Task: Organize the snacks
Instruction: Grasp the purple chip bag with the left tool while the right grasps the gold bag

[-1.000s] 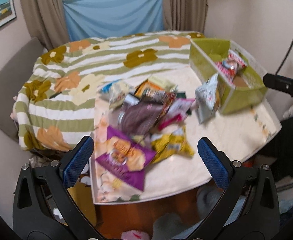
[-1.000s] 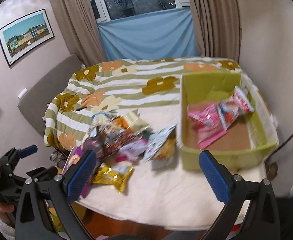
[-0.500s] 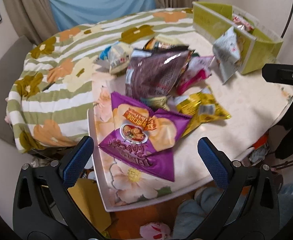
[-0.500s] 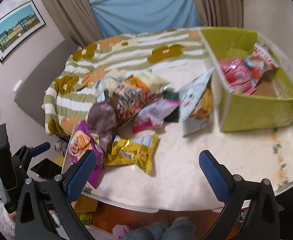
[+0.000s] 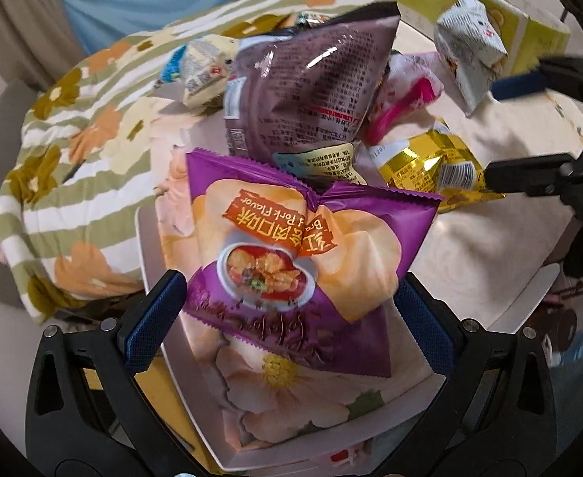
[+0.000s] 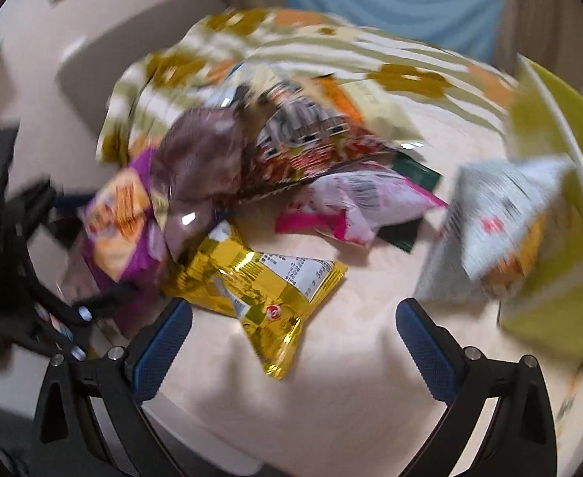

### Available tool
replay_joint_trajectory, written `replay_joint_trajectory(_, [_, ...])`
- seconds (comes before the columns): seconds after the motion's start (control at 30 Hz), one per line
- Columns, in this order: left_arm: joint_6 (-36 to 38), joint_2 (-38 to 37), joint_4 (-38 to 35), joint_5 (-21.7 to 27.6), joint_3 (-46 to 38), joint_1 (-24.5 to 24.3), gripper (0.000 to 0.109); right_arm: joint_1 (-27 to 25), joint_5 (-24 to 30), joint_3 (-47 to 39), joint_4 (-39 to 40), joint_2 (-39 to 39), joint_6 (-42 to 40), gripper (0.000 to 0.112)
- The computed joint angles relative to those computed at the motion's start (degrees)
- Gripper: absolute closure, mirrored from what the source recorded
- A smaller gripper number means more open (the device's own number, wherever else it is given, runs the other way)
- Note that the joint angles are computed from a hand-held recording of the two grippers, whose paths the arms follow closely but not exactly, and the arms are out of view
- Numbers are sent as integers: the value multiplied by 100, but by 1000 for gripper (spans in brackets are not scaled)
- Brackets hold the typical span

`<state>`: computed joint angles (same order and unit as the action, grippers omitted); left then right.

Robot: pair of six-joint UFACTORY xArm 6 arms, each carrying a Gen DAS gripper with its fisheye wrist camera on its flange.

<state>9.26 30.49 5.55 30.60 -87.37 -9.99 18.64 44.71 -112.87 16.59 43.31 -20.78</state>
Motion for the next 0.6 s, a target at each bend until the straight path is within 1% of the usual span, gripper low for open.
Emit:
replay_joint_trajectory(0.07, [234, 116, -82, 99, -163, 5, 6, 49, 145, -293, -269, 210, -421, 10])
replay_joint_trajectory(0.17, [517, 247, -130, 237, -355, -3, 6, 99, 446, -739, -355, 501, -1051, 10])
replay_joint_trajectory(0.27, [722, 395, -204, 489, -600, -21, 14, 155, 754, -1221, -395, 814, -1526, 10])
replay_joint_trajectory(0.37, [663, 419, -119, 553, -656, -28, 23, 216, 869, -1406, -428, 959, -1995, 17])
replay_joint_trajectory(0.4, [624, 424, -120, 582, -675, -26, 27, 239, 897, -1483, -483, 1018, -2080, 19])
replay_joint_trajectory(0.43, [596, 434, -126, 621, -708, -25, 27, 244, 949, -1578, -509, 1080, -2111, 22])
replay_joint_trajectory(0.47, [613, 418, -153, 630, -700, -21, 28, 248, 1072, -1758, -525, 1192, -2137, 27])
replay_joint_trajectory(0.5, [619, 407, -180, 652, -700, -26, 30, 247, 1204, -1945, -529, 1305, -2142, 29])
replay_joint_trajectory(0.6, [661, 344, -247, 689, -637, -10, 32, 259, 1305, -2262, -568, 1509, -2194, 30])
